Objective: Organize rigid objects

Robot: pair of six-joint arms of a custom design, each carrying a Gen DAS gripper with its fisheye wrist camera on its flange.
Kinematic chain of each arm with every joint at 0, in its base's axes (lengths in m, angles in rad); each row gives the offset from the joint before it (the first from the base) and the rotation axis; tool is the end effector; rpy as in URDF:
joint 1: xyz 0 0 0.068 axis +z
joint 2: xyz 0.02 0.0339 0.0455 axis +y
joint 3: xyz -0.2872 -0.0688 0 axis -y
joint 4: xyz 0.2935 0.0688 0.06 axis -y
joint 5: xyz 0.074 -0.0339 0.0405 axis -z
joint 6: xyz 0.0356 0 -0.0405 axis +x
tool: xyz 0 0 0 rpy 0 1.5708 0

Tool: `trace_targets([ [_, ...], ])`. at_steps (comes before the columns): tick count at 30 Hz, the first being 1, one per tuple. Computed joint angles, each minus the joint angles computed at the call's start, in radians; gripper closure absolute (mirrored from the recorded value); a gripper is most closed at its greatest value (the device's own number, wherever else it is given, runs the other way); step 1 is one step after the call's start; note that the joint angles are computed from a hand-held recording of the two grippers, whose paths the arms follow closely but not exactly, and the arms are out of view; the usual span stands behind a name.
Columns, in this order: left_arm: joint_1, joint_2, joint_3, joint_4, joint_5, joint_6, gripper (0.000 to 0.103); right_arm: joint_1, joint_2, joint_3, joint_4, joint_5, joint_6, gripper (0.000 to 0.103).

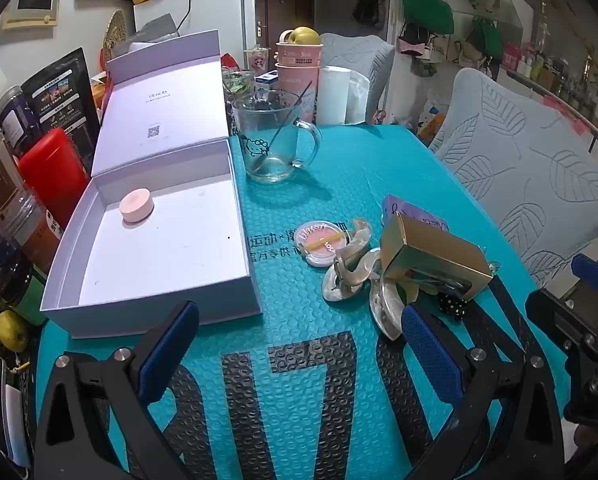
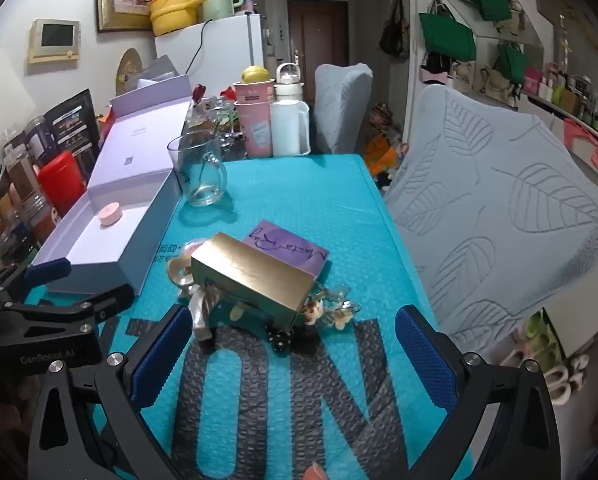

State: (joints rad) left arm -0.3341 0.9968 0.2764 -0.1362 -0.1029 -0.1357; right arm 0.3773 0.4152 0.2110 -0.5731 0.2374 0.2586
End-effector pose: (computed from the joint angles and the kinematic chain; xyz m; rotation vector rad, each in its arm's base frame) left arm 0.1862 -0.0608 0.1235 0.1936 2.4155 -0.0890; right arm 0.1278 0.0417 0.1524 -0.0219 2.3211 0.0410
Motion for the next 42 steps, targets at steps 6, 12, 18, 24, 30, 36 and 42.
trace_targets([
  [6, 0.008, 0.003, -0.004, 0.015, 0.03, 0.012, 0.0, 0.016, -0.004, 0.003, -0.012, 0.019, 0.008, 0.0],
  [12, 0.05, -0.052, 0.007, -0.038, 0.053, 0.055, 0.0, 0.043, -0.008, 0.011, -0.021, 0.042, 0.03, 0.0],
  [18, 0.037, -0.082, -0.012, -0.04, 0.053, 0.05, 0.0, 0.063, -0.021, 0.015, -0.04, 0.055, 0.042, 0.0],
  [24, 0.053, -0.115, -0.013, -0.068, 0.079, 0.063, 0.0, 0.07, -0.026, 0.015, -0.045, 0.057, 0.051, 0.0],
  [30, 0.067, -0.128, -0.012, -0.082, 0.088, 0.069, 0.0, 0.092, -0.029, 0.018, -0.051, 0.067, 0.065, 0.0],
  [36, 0.075, -0.158, -0.02, -0.099, 0.09, 0.068, 0.0, 0.107, -0.034, 0.018, -0.055, 0.077, 0.076, 0.0],
  [42, 0.091, -0.198, -0.03, -0.119, 0.1, 0.075, 0.0, 0.149, -0.059, 0.023, -0.085, 0.099, 0.101, 0.0],
])
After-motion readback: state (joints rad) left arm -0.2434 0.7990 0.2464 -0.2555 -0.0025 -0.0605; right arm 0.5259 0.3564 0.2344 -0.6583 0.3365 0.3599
